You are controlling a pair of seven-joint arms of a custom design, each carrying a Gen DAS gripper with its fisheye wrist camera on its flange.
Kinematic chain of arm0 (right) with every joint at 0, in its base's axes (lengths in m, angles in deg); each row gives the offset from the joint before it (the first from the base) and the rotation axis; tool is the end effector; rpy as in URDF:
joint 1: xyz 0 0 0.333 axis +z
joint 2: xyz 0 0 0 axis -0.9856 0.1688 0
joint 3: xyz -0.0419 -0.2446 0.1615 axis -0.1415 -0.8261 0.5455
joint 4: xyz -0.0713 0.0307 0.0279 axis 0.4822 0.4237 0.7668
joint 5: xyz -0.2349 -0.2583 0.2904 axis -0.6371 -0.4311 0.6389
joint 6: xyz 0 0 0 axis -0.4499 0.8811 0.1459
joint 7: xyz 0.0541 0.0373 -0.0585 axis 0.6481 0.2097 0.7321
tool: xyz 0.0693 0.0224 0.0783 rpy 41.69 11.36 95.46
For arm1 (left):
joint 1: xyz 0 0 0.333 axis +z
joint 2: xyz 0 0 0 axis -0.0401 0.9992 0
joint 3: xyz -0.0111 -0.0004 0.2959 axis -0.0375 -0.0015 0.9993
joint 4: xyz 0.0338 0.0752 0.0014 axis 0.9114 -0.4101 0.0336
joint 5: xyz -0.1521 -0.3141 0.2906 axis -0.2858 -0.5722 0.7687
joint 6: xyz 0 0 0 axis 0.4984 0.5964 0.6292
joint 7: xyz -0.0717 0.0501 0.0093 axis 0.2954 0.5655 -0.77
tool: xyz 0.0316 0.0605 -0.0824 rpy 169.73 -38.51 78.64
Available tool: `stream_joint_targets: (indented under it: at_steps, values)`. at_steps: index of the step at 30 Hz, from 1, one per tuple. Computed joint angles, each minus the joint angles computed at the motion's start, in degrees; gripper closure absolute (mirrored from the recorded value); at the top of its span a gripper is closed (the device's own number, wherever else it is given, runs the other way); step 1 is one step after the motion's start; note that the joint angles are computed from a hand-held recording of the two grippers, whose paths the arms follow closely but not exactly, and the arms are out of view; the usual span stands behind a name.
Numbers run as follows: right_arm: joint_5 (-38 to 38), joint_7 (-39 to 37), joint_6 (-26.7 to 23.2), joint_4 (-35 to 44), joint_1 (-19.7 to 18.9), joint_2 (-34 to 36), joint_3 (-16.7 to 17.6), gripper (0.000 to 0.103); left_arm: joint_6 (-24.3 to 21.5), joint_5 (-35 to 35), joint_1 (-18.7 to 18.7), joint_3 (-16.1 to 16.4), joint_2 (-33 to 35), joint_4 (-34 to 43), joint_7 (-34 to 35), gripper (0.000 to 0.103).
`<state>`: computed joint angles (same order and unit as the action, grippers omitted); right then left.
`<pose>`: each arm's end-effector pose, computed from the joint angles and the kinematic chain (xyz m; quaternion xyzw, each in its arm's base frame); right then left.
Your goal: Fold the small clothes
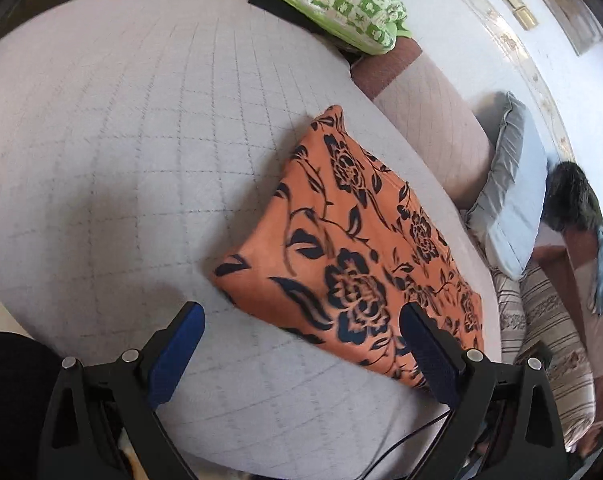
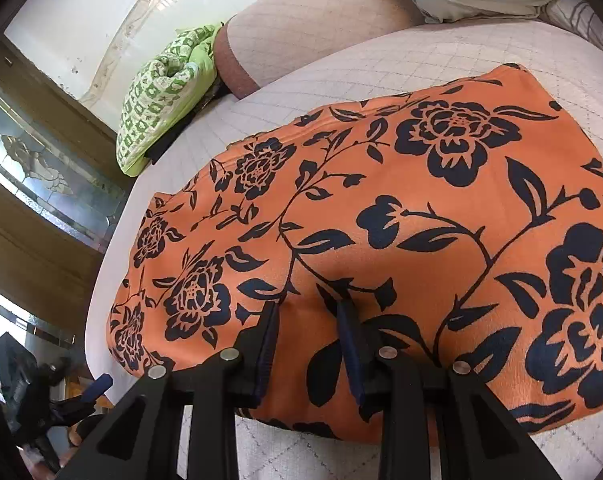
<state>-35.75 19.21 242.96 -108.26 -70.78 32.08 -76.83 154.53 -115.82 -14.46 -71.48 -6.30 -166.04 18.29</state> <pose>0.5059 -0.0306 0.4281 -0.5178 0.7720 -0.0387 0.3666 0.5690 -0.1889 0.4511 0.7327 -0.5766 0.3603 0.0306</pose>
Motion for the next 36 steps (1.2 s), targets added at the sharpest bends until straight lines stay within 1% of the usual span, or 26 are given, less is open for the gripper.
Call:
stream_joint_targets:
  at_steps: [5,6,7,8,9,11,15,16,17,18,19,20,22,24,25,26,27,29,30,31,32,33,35,36]
  values:
    - [2.7,-2.0,-0.7,0.3,0.8,0.2,-1.2,0.069,-4.9,5.0,1.1,-1.5,6.6,5.8,-8.3,0.005]
    - [3.6,-2.8,-1.0,0.3,1.0,0.1,-1.6,0.069,-3.0,7.2,1.2,-2.1,7.0,5.7,-10.9,0.004]
    - [4.2,-3.3,-1.3,0.4,1.0,0.1,-1.8,0.069,-1.1,8.3,1.1,-2.5,7.2,5.7,-11.8,0.004]
    - [4.9,-4.0,-1.6,0.5,1.1,0.1,-2.1,0.069,0.4,7.3,0.9,-2.9,7.8,6.3,-10.3,0.004]
    - [5.4,-4.6,-2.0,0.4,1.0,-0.1,-2.1,0.069,0.7,5.8,0.8,-3.1,8.7,7.2,-8.8,0.004]
    - [6.2,-5.5,-2.4,0.5,0.8,0.0,-2.1,0.069,1.9,7.5,0.9,-3.5,10.2,8.7,-10.8,0.004]
    - [7.0,-6.2,-2.9,0.8,0.2,0.2,-1.6,0.070,5.9,6.4,1.3,-4.6,12.7,10.4,-9.8,0.004]
    - [7.3,-6.4,-2.8,0.8,0.2,0.1,-1.5,0.070,6.9,5.5,1.5,-4.9,12.4,10.0,-8.8,0.009]
    - [7.5,-6.7,-2.6,0.6,0.1,-0.1,-1.5,0.070,7.8,6.1,1.5,-5.0,12.3,9.7,-8.5,0.024]
    - [8.7,-7.7,-2.0,0.4,0.6,-0.5,-1.7,0.069,8.2,9.7,1.2,-4.8,12.2,9.6,-9.9,0.035]
    - [10.5,-9.5,-1.3,0.2,1.5,-1.0,-2.2,0.069,8.0,11.5,1.2,-4.7,12.4,9.9,-10.5,0.054]
    - [11.7,-11.2,-0.6,0.1,2.3,-1.4,-2.4,0.070,7.9,12.8,1.3,-4.7,12.6,10.1,-10.3,0.057]
    - [12.0,-13.4,3.3,-0.6,3.1,-2.3,-1.2,0.072,8.7,11.3,1.6,-5.2,12.7,10.3,-8.0,0.058]
    - [12.3,-14.8,5.7,-0.6,4.7,-2.4,-0.9,0.075,8.9,12.2,1.6,-5.2,13.3,10.6,-8.4,0.057]
    - [12.0,-14.7,6.1,-0.3,5.2,-1.9,-0.8,0.075,8.5,13.8,1.5,-4.9,13.6,10.9,-10.0,0.050]
    - [11.1,-14.0,6.0,0.0,5.3,-1.3,-0.4,0.075,8.1,14.1,1.6,-4.9,14.0,11.1,-10.7,0.040]
    - [9.1,-12.1,4.6,0.9,4.8,0.3,0.4,0.075,7.6,13.6,1.8,-5.1,14.8,11.8,-10.6,0.037]
    - [5.0,-9.2,0.9,2.6,3.7,3.1,1.7,0.074,7.8,15.1,1.8,-5.1,15.5,12.1,-11.6,0.037]
    - [3.6,-9.0,2.4,2.3,3.3,3.4,2.7,0.074,7.6,17.1,1.6,-4.8,15.4,12.2,-12.8,0.039]
    - [2.6,-9.1,3.0,2.1,3.3,3.1,3.1,0.074,7.2,19.3,1.4,-4.5,15.3,12.3,-14.3,0.051]
    - [2.5,-9.1,2.3,2.2,3.5,3.0,2.7,0.074,7.3,19.5,1.5,-4.8,15.4,12.5,-14.1,0.058]
    - [4.1,-9.8,1.7,2.3,4.2,2.9,1.5,0.074,7.3,20.5,1.4,-4.8,15.4,12.8,-14.2,0.061]
    - [7.9,-11.7,0.2,2.5,5.1,2.8,-0.5,0.076,7.1,25.8,0.7,-4.4,15.0,13.2,-15.4,0.069]
    - [9.8,-12.8,-1.3,2.6,5.2,2.6,-1.5,0.076,7.6,27.5,0.5,-4.4,14.7,13.1,-15.7,0.069]
